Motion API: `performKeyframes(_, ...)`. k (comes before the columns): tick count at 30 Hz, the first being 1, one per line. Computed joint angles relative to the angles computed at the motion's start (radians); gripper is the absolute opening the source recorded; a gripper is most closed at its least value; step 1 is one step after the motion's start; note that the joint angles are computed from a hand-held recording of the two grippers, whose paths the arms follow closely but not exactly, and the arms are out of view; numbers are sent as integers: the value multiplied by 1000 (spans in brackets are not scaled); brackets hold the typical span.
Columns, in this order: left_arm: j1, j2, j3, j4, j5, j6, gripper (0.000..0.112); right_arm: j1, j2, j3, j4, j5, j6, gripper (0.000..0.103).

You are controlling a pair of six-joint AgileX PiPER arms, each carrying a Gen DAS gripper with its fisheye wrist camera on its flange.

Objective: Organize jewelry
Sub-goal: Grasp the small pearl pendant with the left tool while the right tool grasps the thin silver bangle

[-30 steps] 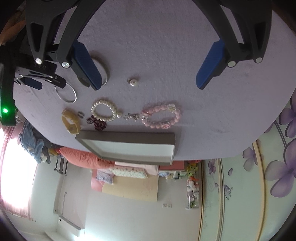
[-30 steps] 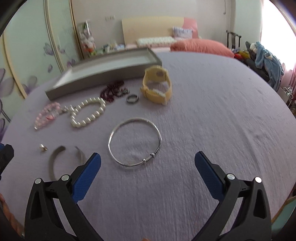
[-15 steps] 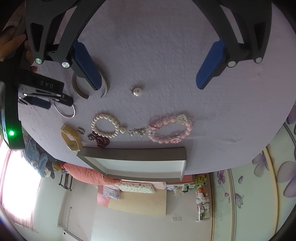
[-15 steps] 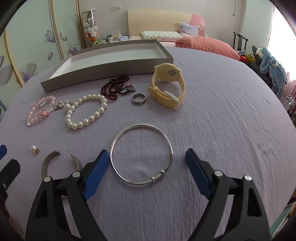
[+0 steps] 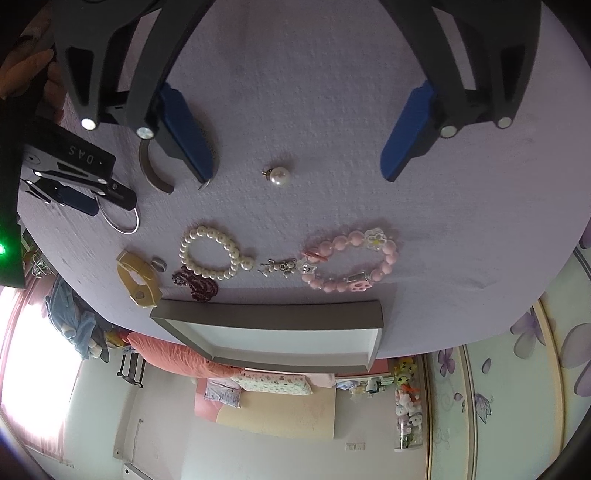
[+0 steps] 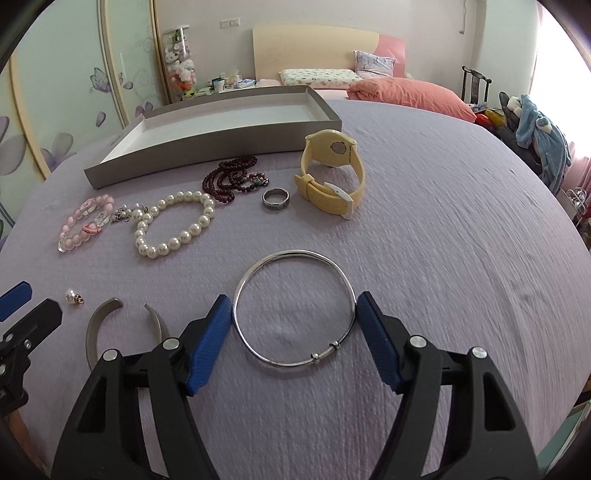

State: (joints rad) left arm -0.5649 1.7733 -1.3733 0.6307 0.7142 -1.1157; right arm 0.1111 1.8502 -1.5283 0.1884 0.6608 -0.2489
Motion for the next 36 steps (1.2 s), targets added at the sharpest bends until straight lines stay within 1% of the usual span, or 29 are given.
performKeyframes(5,4,31,-39,-31,14,29,68,-3,3,-3,8,0,-7,70)
performKeyframes(7,11,39,-47,-56,4,47,57,-5,6,-5,12,1,-11,70)
performKeyframes(8,13,40,-47,-64,0,54,55,-6,6,-5,14,1,-13,70)
performKeyframes(10,17,48,-54,-88,-9,76,46,-6,6,-4,16,0,-15,70)
performKeyframes(12,17,64,-74,-109,-9,101,39,-6,6,-4,15,0,-14,70)
performKeyframes(17,14,105,-126,-134,6,130,30,-7,5,-2,19,-1,-17,70)
performKeyframes(19,14,113,-136,-134,8,131,24,-7,5,-2,19,-1,-17,70)
performKeyframes(21,17,117,-143,-142,8,133,20,-6,6,-3,18,-2,-16,70)
performKeyframes(29,1,145,-185,-111,56,118,21,-8,4,1,24,-4,-21,70)
performKeyframes(31,-2,147,-188,-106,61,117,20,-8,4,2,24,-4,-21,70)
performKeyframes(33,-2,143,-178,-101,55,108,17,-8,4,2,25,-4,-22,70)
performKeyframes(36,1,129,-155,-98,34,98,16,-8,4,2,24,-5,-22,70)
